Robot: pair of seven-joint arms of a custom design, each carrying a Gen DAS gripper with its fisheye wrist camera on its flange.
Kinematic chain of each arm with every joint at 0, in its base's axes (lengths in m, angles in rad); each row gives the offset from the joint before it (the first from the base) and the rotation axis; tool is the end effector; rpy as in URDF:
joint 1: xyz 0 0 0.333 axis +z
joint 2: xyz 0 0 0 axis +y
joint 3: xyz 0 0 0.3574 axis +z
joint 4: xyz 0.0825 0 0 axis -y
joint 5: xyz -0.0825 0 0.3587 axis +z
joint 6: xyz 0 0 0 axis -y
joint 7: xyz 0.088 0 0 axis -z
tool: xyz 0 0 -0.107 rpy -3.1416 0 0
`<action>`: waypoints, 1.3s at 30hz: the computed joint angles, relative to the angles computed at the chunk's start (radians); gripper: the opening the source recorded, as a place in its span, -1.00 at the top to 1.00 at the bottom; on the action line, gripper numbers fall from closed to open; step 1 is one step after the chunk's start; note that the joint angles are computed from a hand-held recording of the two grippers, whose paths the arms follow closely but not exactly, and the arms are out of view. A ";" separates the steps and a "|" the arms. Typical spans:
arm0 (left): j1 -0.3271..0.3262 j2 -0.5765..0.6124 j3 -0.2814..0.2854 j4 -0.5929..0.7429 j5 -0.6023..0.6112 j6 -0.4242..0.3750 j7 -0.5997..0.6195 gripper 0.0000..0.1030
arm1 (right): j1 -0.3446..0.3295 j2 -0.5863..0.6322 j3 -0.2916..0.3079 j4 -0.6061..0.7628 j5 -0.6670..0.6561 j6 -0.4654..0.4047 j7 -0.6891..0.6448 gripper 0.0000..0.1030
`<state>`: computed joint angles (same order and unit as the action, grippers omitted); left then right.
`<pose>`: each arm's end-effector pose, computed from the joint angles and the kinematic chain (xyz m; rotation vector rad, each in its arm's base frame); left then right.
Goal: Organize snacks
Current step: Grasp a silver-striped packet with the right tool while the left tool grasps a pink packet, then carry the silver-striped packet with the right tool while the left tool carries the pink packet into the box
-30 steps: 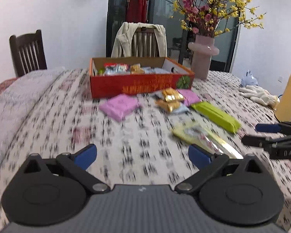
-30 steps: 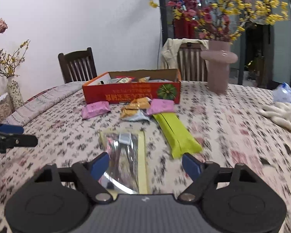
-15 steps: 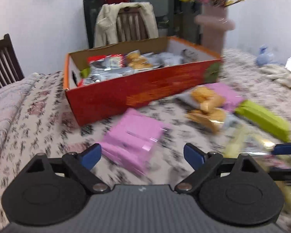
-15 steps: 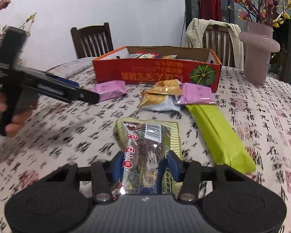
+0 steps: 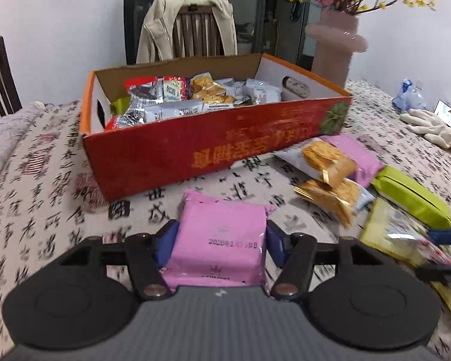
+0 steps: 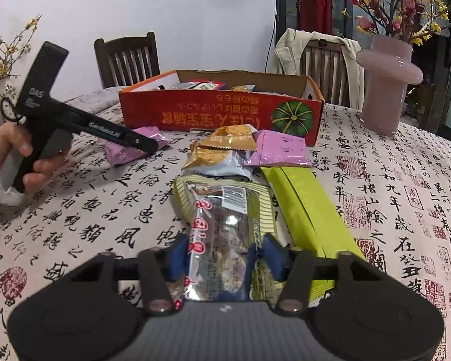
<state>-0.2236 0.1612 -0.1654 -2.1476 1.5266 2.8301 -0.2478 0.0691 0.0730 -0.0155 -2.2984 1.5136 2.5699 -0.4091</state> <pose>0.4968 -0.2552 0.4097 -1.7662 1.6721 -0.7990 0.5139 0.0115 0.3853 -2.0872 0.9013 -0.3697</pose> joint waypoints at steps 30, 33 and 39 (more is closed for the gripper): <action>-0.387 -0.462 -0.383 -0.381 -0.446 -0.610 -0.476 -0.21 | -0.193 -0.487 -0.196 -0.457 -0.193 -0.221 -0.093 0.32; -0.411 -0.461 -0.392 -0.370 -0.452 -0.647 -0.479 -0.21 | -0.217 -0.523 -0.219 -0.476 -0.203 -0.251 -0.107 0.32; -0.430 -0.443 -0.381 -0.349 -0.442 -0.676 -0.475 -0.21 | -0.243 -0.548 -0.227 -0.477 -0.191 -0.275 -0.117 0.31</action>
<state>-0.6540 -0.2816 -0.5466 -2.4968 1.0845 2.1543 -0.7229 -0.1740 -0.4749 -0.2420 -2.7753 1.3221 2.2949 -0.5262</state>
